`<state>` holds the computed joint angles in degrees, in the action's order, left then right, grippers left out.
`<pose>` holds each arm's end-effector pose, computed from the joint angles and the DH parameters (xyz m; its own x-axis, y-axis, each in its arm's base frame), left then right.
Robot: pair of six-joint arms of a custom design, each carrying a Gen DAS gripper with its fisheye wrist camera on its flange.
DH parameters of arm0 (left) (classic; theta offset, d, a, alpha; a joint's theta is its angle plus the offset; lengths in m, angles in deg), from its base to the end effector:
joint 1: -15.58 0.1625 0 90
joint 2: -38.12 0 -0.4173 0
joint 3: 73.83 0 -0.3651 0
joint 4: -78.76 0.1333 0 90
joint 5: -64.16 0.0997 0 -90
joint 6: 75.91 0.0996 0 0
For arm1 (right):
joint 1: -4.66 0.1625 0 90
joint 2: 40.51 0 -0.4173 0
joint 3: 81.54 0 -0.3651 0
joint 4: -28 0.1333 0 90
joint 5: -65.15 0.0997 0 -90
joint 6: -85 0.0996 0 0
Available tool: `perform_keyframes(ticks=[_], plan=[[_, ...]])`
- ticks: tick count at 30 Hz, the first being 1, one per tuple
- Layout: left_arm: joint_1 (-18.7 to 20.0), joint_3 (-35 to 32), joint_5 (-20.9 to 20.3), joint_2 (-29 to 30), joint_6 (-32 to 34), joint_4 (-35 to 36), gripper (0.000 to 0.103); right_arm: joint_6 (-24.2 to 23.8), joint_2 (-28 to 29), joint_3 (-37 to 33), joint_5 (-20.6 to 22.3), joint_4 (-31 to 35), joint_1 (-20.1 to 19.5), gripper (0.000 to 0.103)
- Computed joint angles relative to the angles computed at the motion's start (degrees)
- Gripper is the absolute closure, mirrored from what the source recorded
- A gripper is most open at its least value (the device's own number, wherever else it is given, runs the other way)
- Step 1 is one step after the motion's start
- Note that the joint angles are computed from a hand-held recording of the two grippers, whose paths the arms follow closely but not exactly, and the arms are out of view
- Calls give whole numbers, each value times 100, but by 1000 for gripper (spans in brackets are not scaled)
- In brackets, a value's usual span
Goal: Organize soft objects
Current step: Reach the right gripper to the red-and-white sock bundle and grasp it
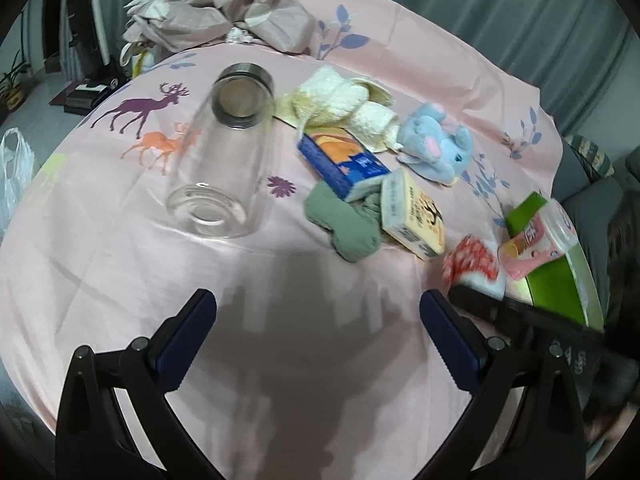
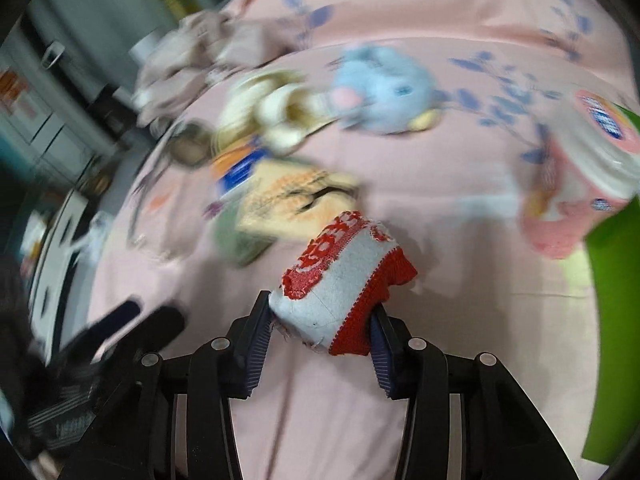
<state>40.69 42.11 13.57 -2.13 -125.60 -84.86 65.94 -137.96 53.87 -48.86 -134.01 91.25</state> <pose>-0.3744 -0.3925 -0.0021 -0.8887 0.1355 -0.4380 0.3512 0.8153 -0.4604 0.0708 -0.3722 0.3321 -0.8652 -0.0038 0.5015 -0.2468 0.8737 -0.4191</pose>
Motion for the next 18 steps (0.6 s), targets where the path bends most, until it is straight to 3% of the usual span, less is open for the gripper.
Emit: perform_keyframes(ticks=[8, 11, 13, 16, 18], plan=[[91, 138, -87, -119, -68, -325, 3, 198, 47, -113, -133, 780, -4, 56], [108, 101, -318, -59, 54, -470, 3, 339, 5, -174, -177, 949, -38, 48], [129, 95, -497, -20, 176, -598, 5, 372, -110, -196, -100, 1000, -90, 33], [171, 65, -893, 73, 383, -847, 11, 384, -334, -216, 133, 974, -214, 29], [192, 49, -1192, 151, 565, -1053, 29, 463, -488, -171, 388, 800, -385, 29]])
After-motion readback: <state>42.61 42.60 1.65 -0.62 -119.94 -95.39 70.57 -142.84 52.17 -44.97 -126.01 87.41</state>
